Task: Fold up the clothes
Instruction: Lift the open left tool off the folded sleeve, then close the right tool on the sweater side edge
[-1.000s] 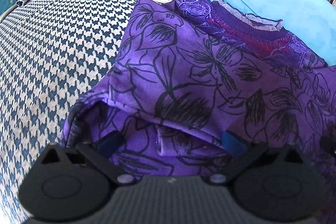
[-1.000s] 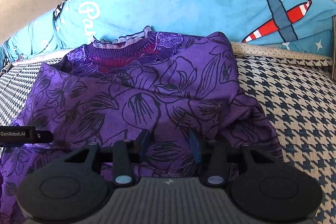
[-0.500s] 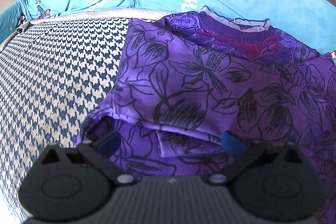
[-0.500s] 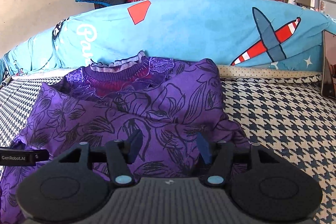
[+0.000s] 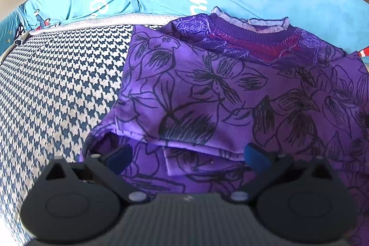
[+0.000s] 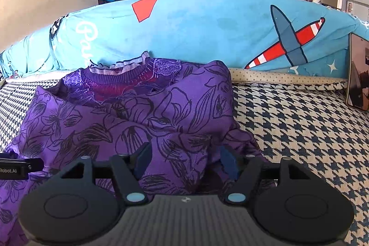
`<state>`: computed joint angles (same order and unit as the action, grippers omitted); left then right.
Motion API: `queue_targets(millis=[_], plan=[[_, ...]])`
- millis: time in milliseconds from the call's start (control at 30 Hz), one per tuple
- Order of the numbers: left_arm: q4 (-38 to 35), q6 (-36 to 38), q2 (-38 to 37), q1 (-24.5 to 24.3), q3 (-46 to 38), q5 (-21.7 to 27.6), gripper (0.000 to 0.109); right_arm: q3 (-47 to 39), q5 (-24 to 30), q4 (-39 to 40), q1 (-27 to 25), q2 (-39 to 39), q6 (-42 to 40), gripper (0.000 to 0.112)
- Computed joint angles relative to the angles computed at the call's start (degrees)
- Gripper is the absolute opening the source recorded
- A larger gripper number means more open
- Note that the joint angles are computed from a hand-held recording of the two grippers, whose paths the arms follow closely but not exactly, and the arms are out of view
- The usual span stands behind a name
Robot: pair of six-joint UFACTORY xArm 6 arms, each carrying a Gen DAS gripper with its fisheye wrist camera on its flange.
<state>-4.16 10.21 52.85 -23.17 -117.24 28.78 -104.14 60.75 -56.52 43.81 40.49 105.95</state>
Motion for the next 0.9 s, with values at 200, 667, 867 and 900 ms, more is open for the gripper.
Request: queue_targets(millis=[200,667,867,900], plan=[[-0.67,-1.55,3.83,0.32,-6.7,7.53,0.103,6.24,-3.65,-3.27,-0.56,-4.06,1.67,0.077],[-3.14,-1.04,2.02,0.87,-5.3,6.16,0.103,17.12,-8.91,-7.2,-2.8,-9.79,7.09,0.093],[-3.77,-0.36,2.35,1.47,-6.38,6.54,0.103,21.16,-14.78,-10.68,-4.9,-10.82,13.84,0.093],[-3.7,-0.37,2.32,1.52,-6.35,6.51,0.103,21.04,-14.85,-11.27,-4.97,-10.53,13.86,0.093]])
